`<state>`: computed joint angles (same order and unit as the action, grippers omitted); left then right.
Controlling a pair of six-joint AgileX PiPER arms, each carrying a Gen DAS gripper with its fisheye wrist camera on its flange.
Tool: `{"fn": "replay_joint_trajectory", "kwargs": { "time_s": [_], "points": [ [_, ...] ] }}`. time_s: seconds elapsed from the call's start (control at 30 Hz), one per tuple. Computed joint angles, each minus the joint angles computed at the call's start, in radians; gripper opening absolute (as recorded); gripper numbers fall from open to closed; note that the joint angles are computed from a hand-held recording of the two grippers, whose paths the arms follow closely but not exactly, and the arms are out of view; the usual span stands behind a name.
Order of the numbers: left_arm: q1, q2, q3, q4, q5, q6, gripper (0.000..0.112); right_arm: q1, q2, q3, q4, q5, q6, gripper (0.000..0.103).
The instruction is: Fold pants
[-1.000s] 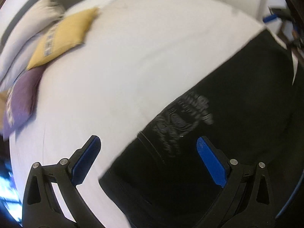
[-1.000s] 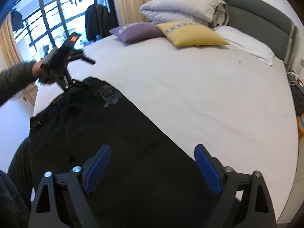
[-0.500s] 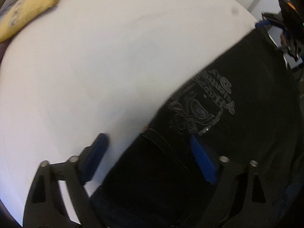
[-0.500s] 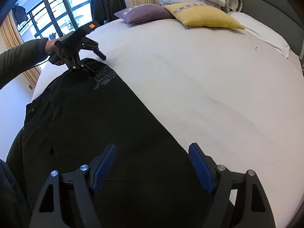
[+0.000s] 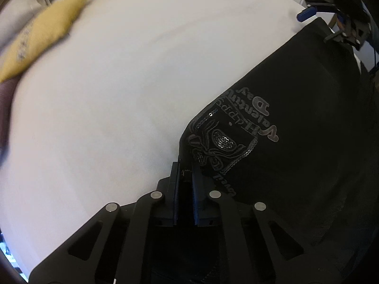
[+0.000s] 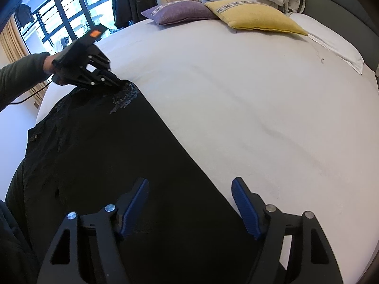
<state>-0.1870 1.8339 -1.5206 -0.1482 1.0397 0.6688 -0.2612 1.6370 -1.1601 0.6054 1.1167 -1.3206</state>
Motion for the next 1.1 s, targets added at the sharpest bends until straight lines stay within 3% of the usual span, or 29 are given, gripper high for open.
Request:
{"fn": "replay_joint_trajectory", "kwargs": {
  "time_s": [0.1,0.23,0.43,0.6,0.7,0.77,0.83,0.9,1.1],
  "points": [
    [0.016,-0.146,0.17,-0.015,-0.136,0.013,0.007,0.004,0.024,-0.02,-0.028,-0.009,0.006,0.073],
    [0.056,-0.242,0.24,-0.077,-0.221,0.047,0.007,0.001,0.062,-0.049,-0.047,-0.015,0.005,0.07],
    [0.055,-0.355,0.308,-0.088,-0.311,0.045,0.007,0.06,0.125,-0.105,-0.101,-0.01,0.036,0.06],
    [0.068,-0.462,0.394,-0.195,-0.364,0.094,0.007,0.111,0.203,-0.178,-0.144,0.005,0.083,0.056],
    [0.072,-0.582,0.455,-0.21,-0.337,0.12,0.007,0.11,0.231,-0.215,-0.141,0.022,0.103,0.051],
    [0.064,-0.642,0.487,-0.195,-0.324,0.104,0.007,0.111,0.238,-0.23,-0.149,0.037,0.105,0.04],
    [0.05,-0.703,0.519,-0.183,-0.309,0.076,0.007,0.117,0.232,-0.233,-0.165,0.046,0.1,0.023],
    [0.06,-0.705,0.519,-0.207,-0.315,0.092,0.007,0.129,0.218,-0.228,-0.191,0.04,0.1,0.011],
    [0.072,-0.794,0.533,-0.205,-0.263,0.059,0.007,0.116,0.109,-0.181,-0.199,0.0,0.06,0.005]
  ]
}}
